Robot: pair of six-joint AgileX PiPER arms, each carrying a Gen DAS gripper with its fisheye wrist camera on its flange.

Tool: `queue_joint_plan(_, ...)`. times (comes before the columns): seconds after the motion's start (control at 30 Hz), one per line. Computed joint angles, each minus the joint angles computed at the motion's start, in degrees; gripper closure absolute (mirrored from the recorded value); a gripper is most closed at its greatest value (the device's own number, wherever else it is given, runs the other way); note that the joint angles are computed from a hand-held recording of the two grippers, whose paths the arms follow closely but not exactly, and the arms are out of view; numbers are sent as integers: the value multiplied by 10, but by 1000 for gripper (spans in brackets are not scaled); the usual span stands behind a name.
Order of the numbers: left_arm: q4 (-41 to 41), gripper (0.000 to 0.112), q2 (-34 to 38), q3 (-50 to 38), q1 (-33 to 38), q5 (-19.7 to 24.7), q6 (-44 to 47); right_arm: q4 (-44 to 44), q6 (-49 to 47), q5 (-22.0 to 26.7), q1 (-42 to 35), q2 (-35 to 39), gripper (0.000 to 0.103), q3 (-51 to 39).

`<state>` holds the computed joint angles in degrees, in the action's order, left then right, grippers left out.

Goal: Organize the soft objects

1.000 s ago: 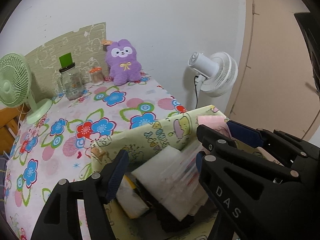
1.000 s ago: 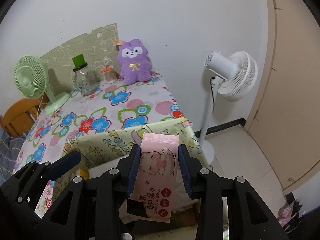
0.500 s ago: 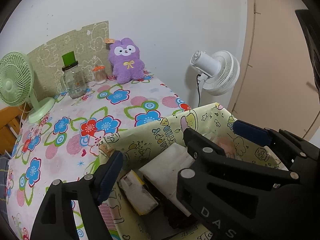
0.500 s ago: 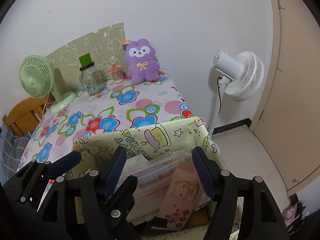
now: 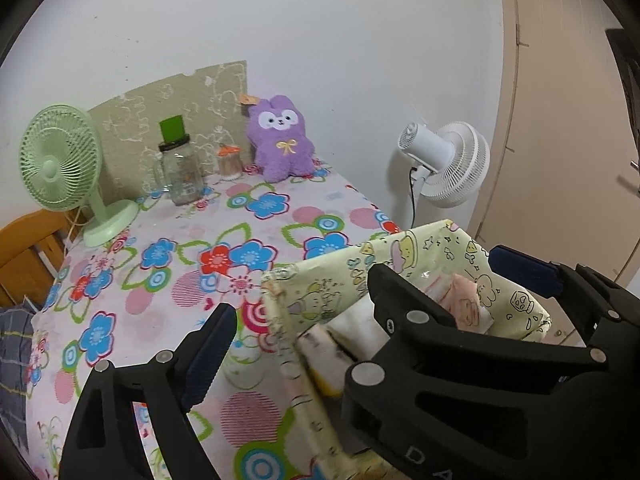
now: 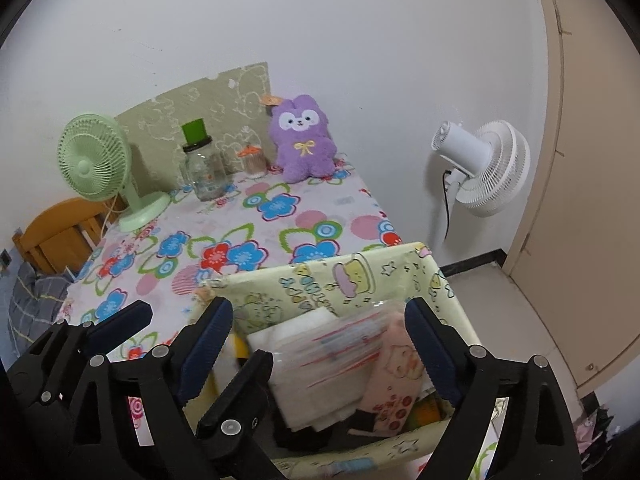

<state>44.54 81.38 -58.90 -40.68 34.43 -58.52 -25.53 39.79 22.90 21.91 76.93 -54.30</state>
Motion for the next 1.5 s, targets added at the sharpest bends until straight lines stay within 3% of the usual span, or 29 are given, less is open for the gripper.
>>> queue_joint_plan(0.53,60,12,-138,80,-11,61,-55,-188,206,81,154,-41,3,-13)
queue_joint_plan(0.93,74,10,-248,115,-17,130,-57,-293,317,198,294,-52,1,-49)
queue_joint_plan(1.33,118,10,-350,138,-82,254,-83,-373,396,299,424,-73,1,-54)
queue_joint_plan(1.5,148,10,-383,145,-141,325,-110,-390,417,332,464,-79,1,-55)
